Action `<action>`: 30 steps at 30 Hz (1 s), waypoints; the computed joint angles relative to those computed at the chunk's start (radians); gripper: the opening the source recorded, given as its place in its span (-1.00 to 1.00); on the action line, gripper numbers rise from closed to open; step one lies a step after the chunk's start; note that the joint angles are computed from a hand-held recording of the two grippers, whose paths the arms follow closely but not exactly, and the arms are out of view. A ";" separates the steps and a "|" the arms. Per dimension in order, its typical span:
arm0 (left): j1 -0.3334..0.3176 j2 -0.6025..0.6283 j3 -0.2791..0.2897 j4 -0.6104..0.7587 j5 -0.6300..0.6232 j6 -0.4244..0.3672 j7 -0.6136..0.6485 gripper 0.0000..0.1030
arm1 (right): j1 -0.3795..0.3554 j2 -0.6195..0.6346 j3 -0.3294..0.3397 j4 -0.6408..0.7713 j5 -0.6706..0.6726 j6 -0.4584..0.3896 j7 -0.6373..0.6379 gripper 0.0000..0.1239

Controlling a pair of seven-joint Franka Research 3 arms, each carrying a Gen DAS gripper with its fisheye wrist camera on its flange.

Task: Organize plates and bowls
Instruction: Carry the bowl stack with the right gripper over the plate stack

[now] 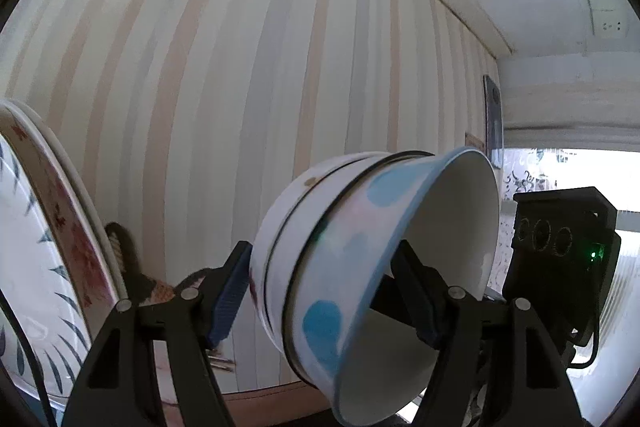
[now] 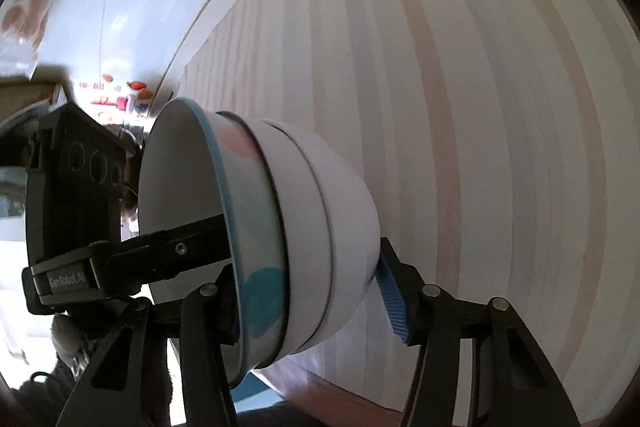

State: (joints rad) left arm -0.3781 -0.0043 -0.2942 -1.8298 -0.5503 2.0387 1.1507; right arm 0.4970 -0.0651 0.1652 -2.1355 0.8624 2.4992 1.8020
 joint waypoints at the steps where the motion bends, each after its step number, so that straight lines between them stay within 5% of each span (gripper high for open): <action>1: 0.003 -0.008 0.003 -0.003 0.000 -0.003 0.001 0.32 | -0.002 0.006 -0.002 0.014 -0.006 -0.008 -0.004 -0.08; 12: 0.035 -0.103 0.048 -0.038 0.010 -0.016 -0.050 0.32 | -0.013 0.103 0.009 0.203 -0.043 -0.102 -0.016 -0.08; 30: 0.104 -0.364 0.171 -0.280 0.024 -0.006 -0.065 0.32 | 0.097 0.523 0.069 0.787 -0.227 -0.217 0.075 -0.08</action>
